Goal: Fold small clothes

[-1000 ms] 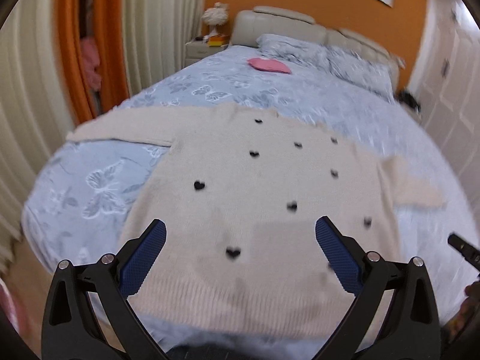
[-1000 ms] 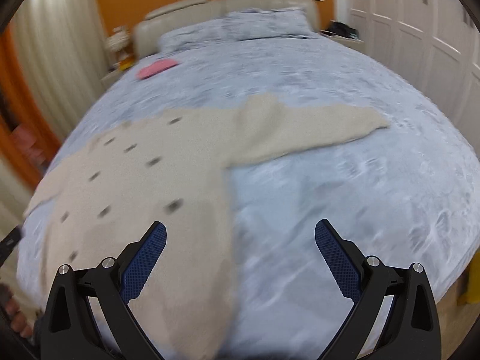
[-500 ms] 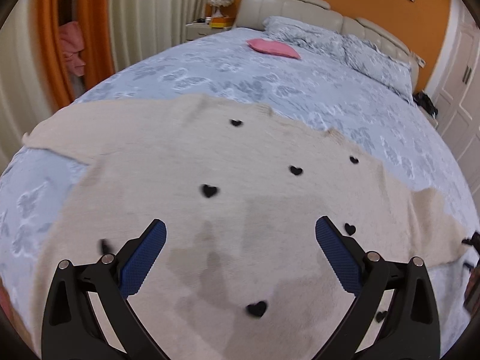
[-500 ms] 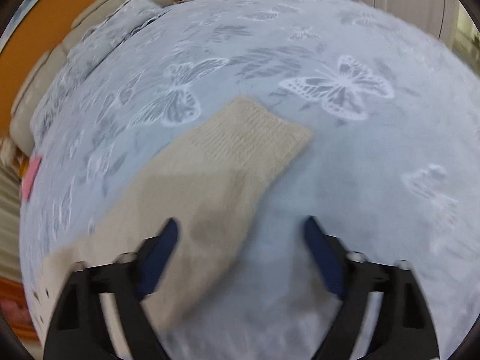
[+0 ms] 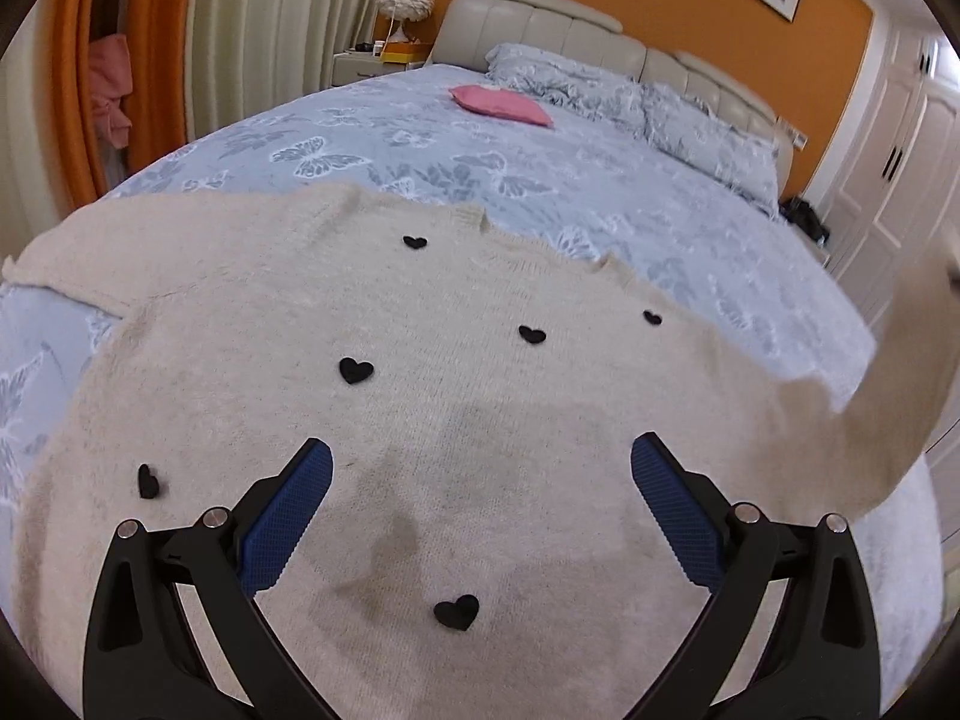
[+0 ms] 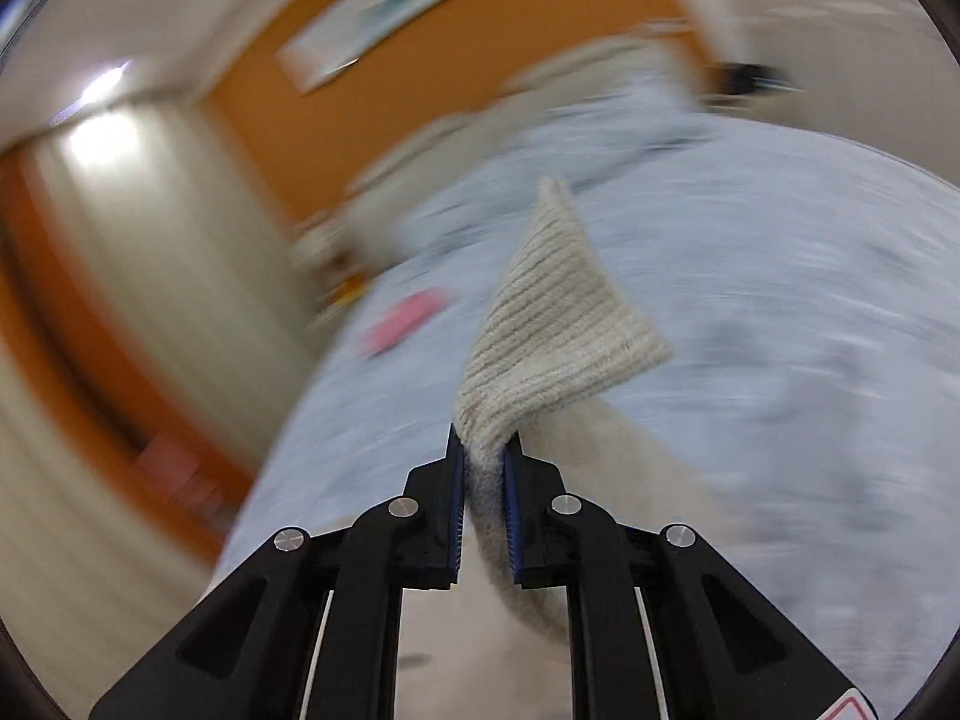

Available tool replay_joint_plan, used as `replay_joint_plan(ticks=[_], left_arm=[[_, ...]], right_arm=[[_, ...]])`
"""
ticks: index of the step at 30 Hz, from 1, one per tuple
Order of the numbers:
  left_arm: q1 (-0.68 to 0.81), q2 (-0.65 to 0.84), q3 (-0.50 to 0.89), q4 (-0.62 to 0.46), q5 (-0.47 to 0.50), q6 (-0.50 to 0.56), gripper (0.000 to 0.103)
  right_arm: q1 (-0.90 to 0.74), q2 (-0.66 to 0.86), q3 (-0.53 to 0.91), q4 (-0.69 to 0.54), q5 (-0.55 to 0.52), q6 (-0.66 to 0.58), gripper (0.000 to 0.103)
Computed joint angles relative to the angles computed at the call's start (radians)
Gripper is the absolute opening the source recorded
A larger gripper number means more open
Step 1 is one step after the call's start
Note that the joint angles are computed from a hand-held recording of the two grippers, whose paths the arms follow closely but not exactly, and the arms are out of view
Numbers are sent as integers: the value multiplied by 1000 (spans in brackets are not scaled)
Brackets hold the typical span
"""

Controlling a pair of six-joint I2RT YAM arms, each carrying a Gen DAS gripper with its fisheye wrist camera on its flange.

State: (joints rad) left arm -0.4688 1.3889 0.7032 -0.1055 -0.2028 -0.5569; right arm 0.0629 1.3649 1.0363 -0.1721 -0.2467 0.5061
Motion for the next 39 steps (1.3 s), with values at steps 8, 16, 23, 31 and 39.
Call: replay_joint_plan(ticks=[8,16,23,31,39], left_arm=[[156,-67,-65,32,244,-31,98],[274,207,96,133,461,-186,98],[252,516,417,-17,350,-232,67],[296,473,322,137,409,-236,11],[236,491,263,205,343,-208,11]], right_arm=[[447,392,380,-115,216,-43,40],[336,58,-216,-67,493,117,76],[297,278,-260,60,342,122,67],[237,76,-340,115,322,144,11],[185,182,-357,87,264,110,15]])
